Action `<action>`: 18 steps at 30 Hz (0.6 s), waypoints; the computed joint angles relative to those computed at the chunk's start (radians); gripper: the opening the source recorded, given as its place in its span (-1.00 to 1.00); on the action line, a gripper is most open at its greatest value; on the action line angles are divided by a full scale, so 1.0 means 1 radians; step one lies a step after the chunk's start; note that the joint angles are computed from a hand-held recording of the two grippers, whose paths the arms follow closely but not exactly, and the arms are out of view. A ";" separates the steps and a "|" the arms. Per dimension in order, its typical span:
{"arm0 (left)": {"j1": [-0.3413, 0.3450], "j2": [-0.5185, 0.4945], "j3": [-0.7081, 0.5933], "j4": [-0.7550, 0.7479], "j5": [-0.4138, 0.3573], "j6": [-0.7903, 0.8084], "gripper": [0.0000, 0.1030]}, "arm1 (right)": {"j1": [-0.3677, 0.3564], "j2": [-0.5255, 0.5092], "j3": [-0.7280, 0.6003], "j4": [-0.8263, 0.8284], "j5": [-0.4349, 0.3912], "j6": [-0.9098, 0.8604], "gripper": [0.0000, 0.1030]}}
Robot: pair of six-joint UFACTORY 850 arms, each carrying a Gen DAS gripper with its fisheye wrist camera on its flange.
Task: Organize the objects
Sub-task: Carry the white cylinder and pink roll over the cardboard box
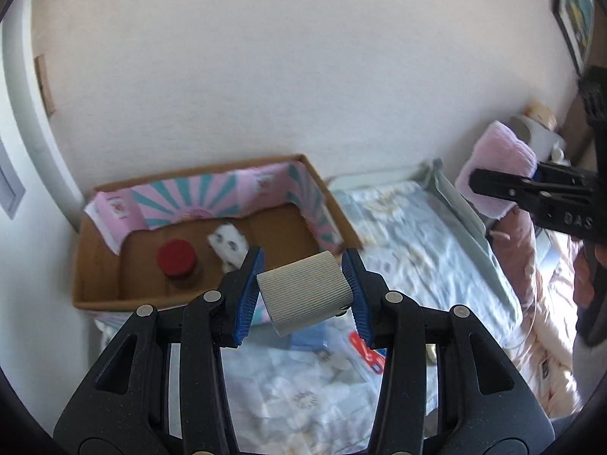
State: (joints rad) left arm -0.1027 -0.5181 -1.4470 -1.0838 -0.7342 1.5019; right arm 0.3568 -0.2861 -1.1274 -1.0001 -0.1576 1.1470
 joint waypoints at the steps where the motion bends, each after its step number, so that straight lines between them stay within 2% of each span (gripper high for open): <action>1: 0.005 -0.012 -0.026 0.011 -0.005 -0.023 -0.23 | 0.006 -0.008 -0.019 0.023 -0.007 -0.018 -0.16; 7: 0.030 -0.101 -0.188 0.084 -0.024 -0.143 -0.23 | 0.048 -0.086 -0.156 0.246 -0.027 -0.241 -0.16; 14: 0.056 -0.209 -0.365 0.163 -0.033 -0.242 -0.23 | 0.083 -0.203 -0.327 0.609 -0.037 -0.623 -0.16; 18: 0.072 -0.288 -0.489 0.204 -0.070 -0.300 -0.23 | 0.096 -0.268 -0.413 0.764 -0.059 -0.784 -0.16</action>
State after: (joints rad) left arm -0.0305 -0.8059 -1.9356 -0.8796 -0.8040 1.2024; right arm 0.4528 -0.5538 -1.5405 -0.2357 -0.2170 0.3628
